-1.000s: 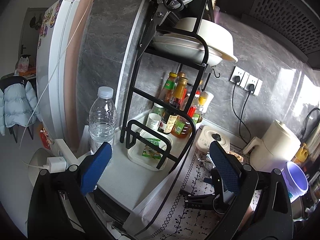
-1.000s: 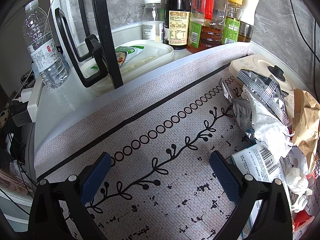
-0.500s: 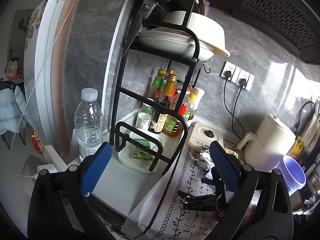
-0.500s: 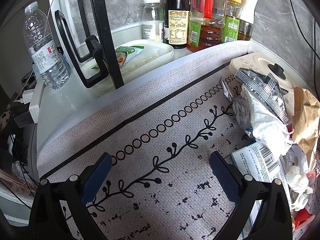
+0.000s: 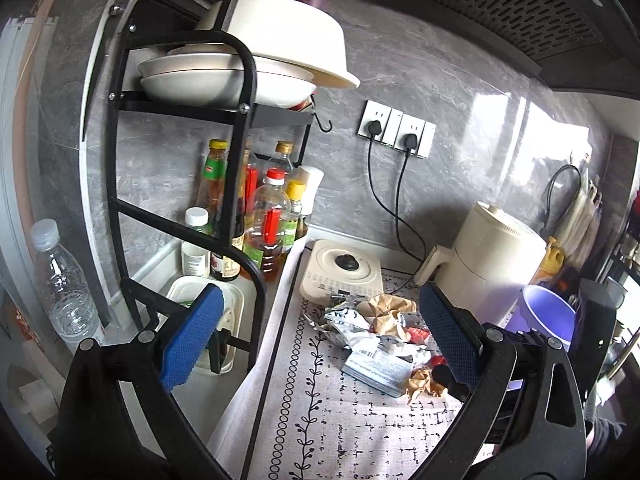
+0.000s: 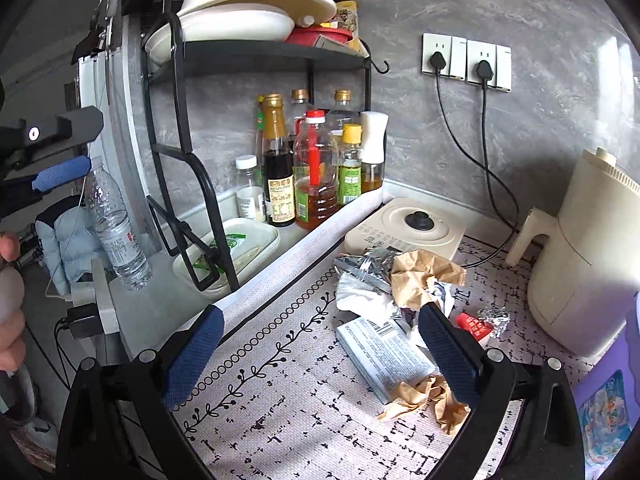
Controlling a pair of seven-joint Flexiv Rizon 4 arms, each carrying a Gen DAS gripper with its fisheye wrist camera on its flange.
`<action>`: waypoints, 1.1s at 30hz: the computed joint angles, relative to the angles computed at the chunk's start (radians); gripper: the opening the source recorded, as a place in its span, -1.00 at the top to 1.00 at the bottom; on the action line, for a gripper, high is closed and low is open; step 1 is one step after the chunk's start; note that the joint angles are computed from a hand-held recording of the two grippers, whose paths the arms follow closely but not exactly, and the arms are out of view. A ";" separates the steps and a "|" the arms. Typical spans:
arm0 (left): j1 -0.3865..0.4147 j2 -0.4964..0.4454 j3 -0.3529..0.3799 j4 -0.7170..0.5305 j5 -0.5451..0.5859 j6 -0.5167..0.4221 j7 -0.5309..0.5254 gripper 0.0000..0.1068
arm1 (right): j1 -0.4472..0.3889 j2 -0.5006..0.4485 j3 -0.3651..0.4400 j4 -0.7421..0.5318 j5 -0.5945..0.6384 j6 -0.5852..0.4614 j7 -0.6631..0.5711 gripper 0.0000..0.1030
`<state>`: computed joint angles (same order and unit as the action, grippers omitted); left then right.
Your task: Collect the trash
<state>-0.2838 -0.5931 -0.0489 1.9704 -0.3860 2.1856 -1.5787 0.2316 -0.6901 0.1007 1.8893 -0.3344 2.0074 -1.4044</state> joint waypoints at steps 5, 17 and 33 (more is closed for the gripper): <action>0.029 -0.054 -0.062 -0.123 0.093 -0.107 0.026 -0.82 | 0.014 0.089 -0.071 0.061 0.146 0.019 0.049 -0.85; -0.089 -0.130 0.001 -0.356 0.133 -0.417 0.114 -0.82 | 0.367 0.252 -0.515 0.228 0.481 -0.160 0.122 -0.85; -0.125 -0.131 0.054 -0.423 0.192 -0.577 0.081 -0.82 | 0.704 0.230 -0.879 0.292 0.498 -0.199 0.268 -0.85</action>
